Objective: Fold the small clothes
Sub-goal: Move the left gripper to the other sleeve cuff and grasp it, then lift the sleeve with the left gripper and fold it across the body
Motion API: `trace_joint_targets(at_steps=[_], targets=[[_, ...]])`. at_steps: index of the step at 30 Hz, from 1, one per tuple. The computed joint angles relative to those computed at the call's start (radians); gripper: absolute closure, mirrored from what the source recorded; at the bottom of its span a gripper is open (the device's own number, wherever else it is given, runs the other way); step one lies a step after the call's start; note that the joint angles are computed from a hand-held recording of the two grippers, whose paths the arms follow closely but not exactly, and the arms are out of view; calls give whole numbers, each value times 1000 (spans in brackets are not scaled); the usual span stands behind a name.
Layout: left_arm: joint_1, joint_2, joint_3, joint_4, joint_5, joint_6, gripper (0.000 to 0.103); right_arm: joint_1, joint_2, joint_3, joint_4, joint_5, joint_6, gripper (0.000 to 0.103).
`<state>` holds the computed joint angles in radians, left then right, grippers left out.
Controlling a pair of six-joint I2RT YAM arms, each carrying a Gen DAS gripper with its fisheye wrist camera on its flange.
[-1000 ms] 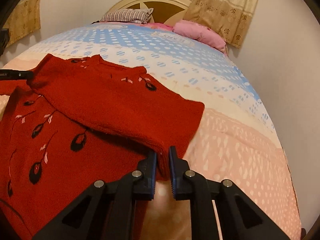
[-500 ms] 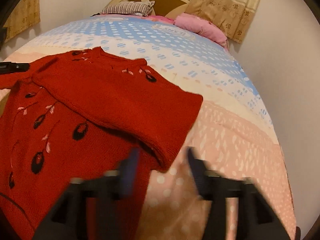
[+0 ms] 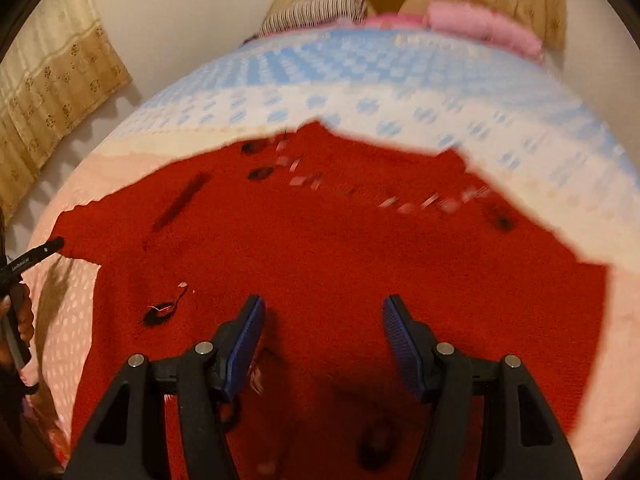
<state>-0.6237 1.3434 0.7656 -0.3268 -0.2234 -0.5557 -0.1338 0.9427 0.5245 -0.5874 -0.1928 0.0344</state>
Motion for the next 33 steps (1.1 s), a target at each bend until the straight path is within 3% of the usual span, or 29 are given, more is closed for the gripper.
trace_joint_targets(at_steps=[3, 5, 8, 11, 13, 22, 29, 32, 33], targets=[[91, -63, -54, -5, 32, -7, 32, 153, -26, -44, 62, 122, 51, 39], [164, -107, -90, -2, 73, -17, 32, 195, -49, -62, 71, 150, 61, 37], [292, -184, -158, 38, 232, -74, 32, 245, -80, -105, 100, 207, 67, 34], [407, -239, -248, 146, 426, -192, 32, 296, -62, -109, 121, 272, 80, 28], [432, -235, -284, 221, 506, -257, 32, 296, -69, -108, 108, 287, 74, 24], [376, -79, -271, 409, 433, -362, 32, 285, -92, -123, 101, 295, 81, 18], [419, -62, -301, 512, 390, -365, 32, 295, -96, -129, 107, 308, 92, 17], [429, -47, -296, 521, 370, -344, 47, 295, -101, -133, 107, 311, 93, 16], [433, -40, -291, 521, 368, -337, 65, 293, -102, -133, 108, 308, 92, 16]])
